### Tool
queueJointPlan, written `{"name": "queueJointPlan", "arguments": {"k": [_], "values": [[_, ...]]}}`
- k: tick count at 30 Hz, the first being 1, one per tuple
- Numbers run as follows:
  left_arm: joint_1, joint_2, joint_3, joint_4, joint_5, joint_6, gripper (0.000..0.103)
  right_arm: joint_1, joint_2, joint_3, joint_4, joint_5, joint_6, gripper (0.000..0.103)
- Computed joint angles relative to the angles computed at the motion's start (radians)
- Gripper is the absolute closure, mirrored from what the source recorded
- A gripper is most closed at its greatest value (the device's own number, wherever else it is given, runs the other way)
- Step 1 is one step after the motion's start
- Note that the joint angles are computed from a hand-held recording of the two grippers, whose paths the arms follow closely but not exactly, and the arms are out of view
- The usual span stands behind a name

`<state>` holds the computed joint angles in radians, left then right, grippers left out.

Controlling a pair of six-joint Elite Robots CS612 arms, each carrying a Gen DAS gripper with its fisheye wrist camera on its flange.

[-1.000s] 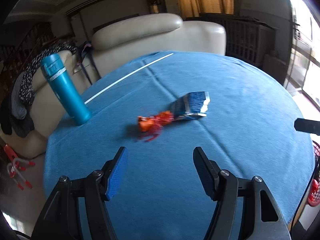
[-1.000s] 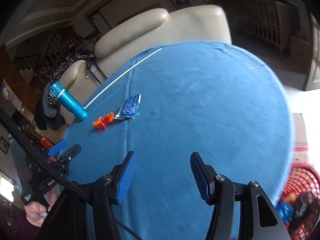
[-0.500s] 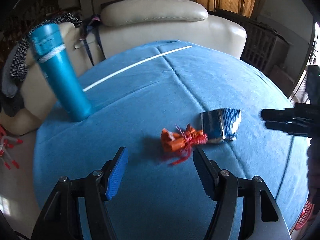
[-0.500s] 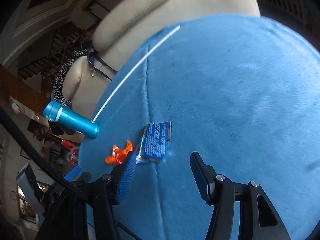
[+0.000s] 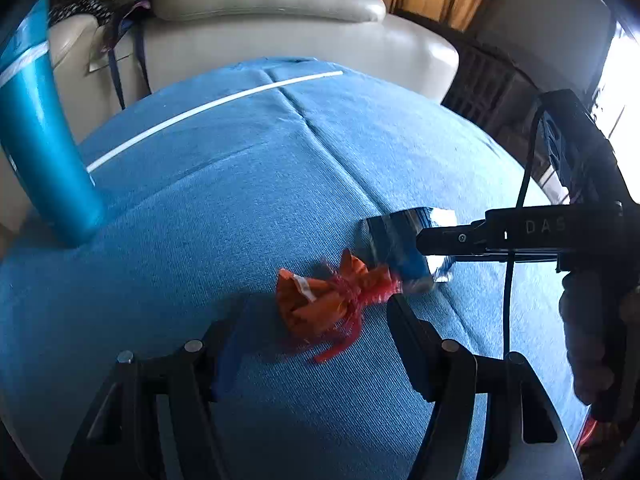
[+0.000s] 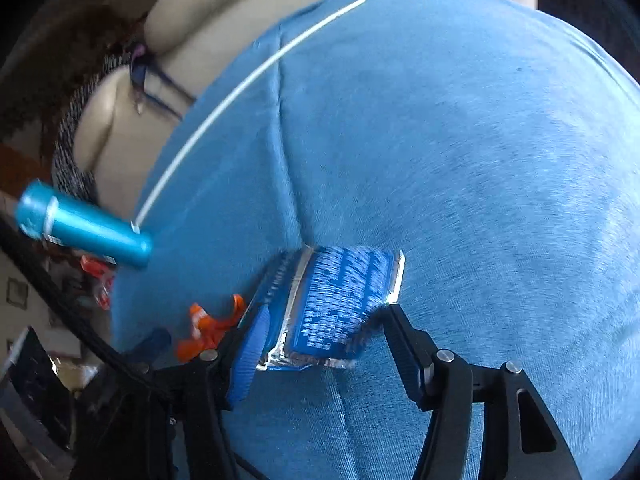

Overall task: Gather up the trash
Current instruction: 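Grasp the orange wrapper with the left tool while the right tool grasps the blue box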

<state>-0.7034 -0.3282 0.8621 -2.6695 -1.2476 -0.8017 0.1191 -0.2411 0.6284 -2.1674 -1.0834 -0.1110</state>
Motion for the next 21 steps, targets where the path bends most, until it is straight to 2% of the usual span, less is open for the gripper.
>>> {"name": "queueJointPlan", "arguments": {"k": [2,3,4,5,9,10,17,21], "values": [[0.004,0.001,0.009,-0.035,-0.020,-0.012,0.042,0.008,-0.002,0.002,-0.019,-0.027,-0.008,0.038],[0.007,0.006,0.007,-0.049,-0.040,-0.017,0.055,0.012,0.001,-0.007,-0.011,-0.033,-0.011,0.038],[0.011,0.008,0.004,-0.040,-0.056,-0.023,0.065,0.015,0.003,-0.009,-0.015,-0.038,-0.008,0.038],[0.013,0.011,0.000,-0.027,-0.067,-0.032,0.065,0.020,0.004,-0.009,-0.027,-0.052,-0.001,0.038],[0.010,0.002,0.043,-0.108,-0.067,-0.056,0.072,0.042,-0.012,0.037,-0.125,-0.133,-0.066,0.039],[0.010,0.000,0.049,-0.118,-0.067,-0.057,0.087,0.045,-0.017,0.052,-0.151,-0.140,-0.083,0.039],[-0.001,-0.041,0.133,-0.151,-0.056,-0.119,0.088,0.060,-0.031,0.088,-0.244,-0.174,-0.118,0.048],[-0.014,-0.070,0.192,-0.186,-0.041,-0.138,0.088,0.048,-0.055,0.138,-0.289,-0.140,-0.113,0.061]]}}
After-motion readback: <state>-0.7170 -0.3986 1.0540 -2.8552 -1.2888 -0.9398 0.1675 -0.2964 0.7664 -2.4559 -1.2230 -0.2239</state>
